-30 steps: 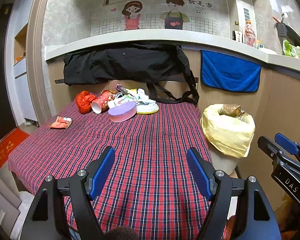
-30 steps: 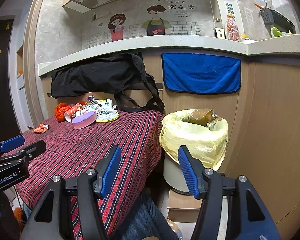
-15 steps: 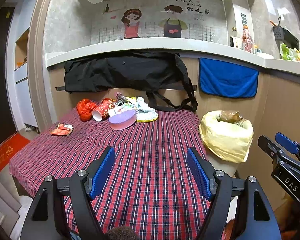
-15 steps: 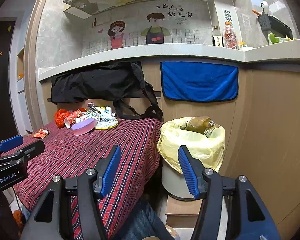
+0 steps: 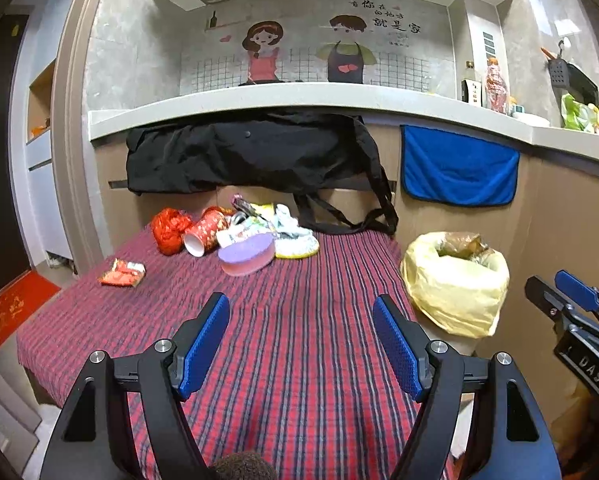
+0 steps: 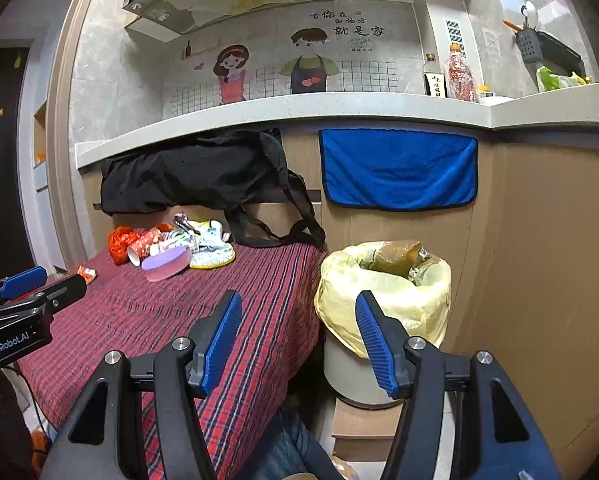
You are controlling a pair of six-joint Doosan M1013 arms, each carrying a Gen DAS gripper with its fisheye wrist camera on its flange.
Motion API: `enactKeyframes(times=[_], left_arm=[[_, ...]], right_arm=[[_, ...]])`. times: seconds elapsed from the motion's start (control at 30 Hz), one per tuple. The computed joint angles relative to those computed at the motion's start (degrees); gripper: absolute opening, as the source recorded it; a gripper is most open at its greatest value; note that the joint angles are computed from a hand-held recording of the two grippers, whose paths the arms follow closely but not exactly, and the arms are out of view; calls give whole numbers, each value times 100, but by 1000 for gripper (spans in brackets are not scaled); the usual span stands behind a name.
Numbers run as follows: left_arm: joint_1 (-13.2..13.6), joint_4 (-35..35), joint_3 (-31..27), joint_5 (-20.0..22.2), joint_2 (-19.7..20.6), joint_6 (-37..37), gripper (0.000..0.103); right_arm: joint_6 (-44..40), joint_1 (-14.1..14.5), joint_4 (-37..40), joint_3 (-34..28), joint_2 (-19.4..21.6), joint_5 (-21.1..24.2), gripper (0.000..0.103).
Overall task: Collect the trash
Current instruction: 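Grasp the red snack wrapper with the left gripper while the right gripper grasps the purple sponge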
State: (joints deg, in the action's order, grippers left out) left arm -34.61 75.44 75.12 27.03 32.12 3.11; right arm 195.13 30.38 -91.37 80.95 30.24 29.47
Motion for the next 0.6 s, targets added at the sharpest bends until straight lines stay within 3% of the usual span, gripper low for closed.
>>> enactKeyframes(times=[0.2, 0.37, 0.5, 0.6], left_arm=[[246, -35, -288, -124, 105, -25, 74], [625, -526, -603, -160, 260, 321, 74], [1087, -1660, -981, -57, 481, 1058, 75], [1435, -2859, -1327, 107, 713, 1953, 75]], right_arm=[[-383, -107, 316, -423, 157, -212, 57], [-1438, -197, 1024, -1231, 538, -553, 57], [-3705, -286, 2902, -2421, 1186, -689, 57], [-5700, -377, 4924, -3336, 1708, -578, 57]])
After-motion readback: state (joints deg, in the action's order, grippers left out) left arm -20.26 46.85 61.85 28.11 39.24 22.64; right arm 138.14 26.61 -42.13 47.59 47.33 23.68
